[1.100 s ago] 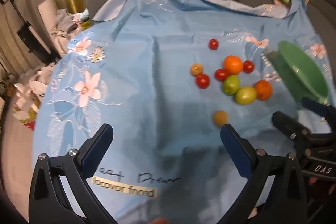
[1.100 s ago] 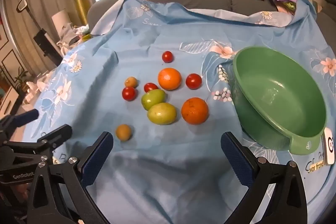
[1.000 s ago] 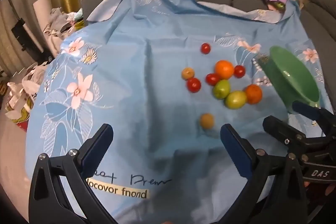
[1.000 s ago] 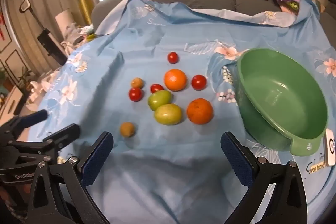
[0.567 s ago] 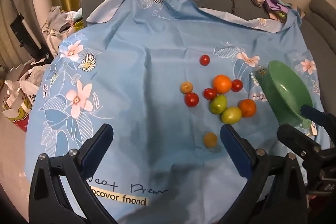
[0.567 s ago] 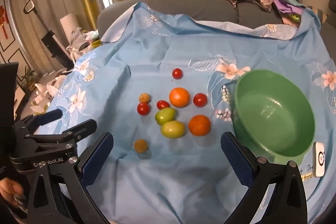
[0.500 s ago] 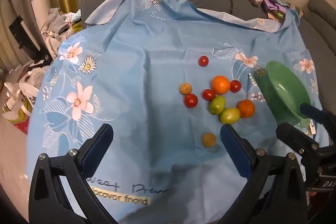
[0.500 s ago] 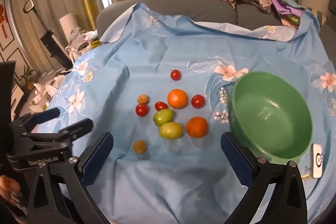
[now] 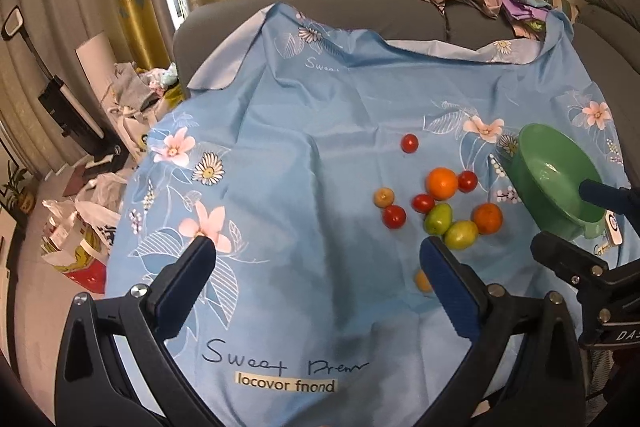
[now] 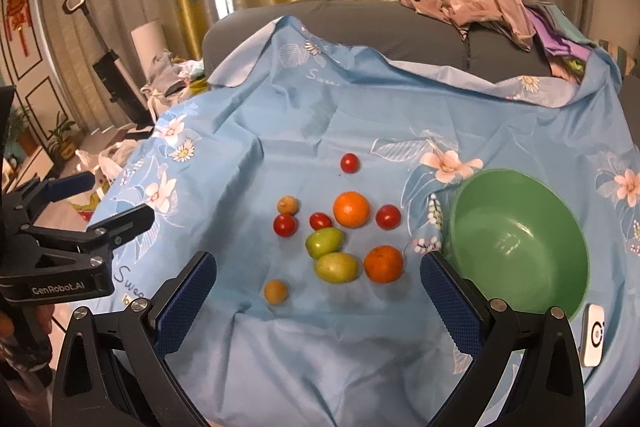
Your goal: Organize fruits
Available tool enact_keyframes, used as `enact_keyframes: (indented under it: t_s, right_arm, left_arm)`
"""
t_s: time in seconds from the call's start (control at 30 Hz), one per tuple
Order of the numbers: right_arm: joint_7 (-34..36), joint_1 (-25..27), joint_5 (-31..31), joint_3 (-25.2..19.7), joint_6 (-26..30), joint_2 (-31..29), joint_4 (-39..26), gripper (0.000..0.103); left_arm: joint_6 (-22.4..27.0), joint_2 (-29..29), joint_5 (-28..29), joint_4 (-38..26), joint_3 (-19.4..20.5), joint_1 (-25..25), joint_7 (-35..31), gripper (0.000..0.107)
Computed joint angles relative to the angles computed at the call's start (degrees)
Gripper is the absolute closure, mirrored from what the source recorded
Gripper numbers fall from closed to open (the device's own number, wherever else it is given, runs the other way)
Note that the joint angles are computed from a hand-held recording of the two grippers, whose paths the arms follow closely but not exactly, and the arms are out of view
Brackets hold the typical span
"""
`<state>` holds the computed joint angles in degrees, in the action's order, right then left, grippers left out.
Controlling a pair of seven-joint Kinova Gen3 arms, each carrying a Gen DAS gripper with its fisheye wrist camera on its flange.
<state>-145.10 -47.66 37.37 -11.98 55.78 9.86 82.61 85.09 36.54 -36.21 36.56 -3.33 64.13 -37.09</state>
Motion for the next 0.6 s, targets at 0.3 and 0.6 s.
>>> enact_keyframes:
  t_s: [0.3, 0.6]
  right_arm:
    - [-0.21, -0.76, 1.1, 0.06, 1.42, 0.41, -0.72, 0.001]
    - [-0.32, -0.77, 1.15, 0.04, 1.41, 0.25, -0.63, 0.001]
  left_arm:
    - [0.38, 0.7, -1.45, -1.27, -0.68, 1.29, -0.65, 0.005]
    - [0.52, 0.83, -1.5, -1.49, -0.85, 1.5, -1.04, 0.005]
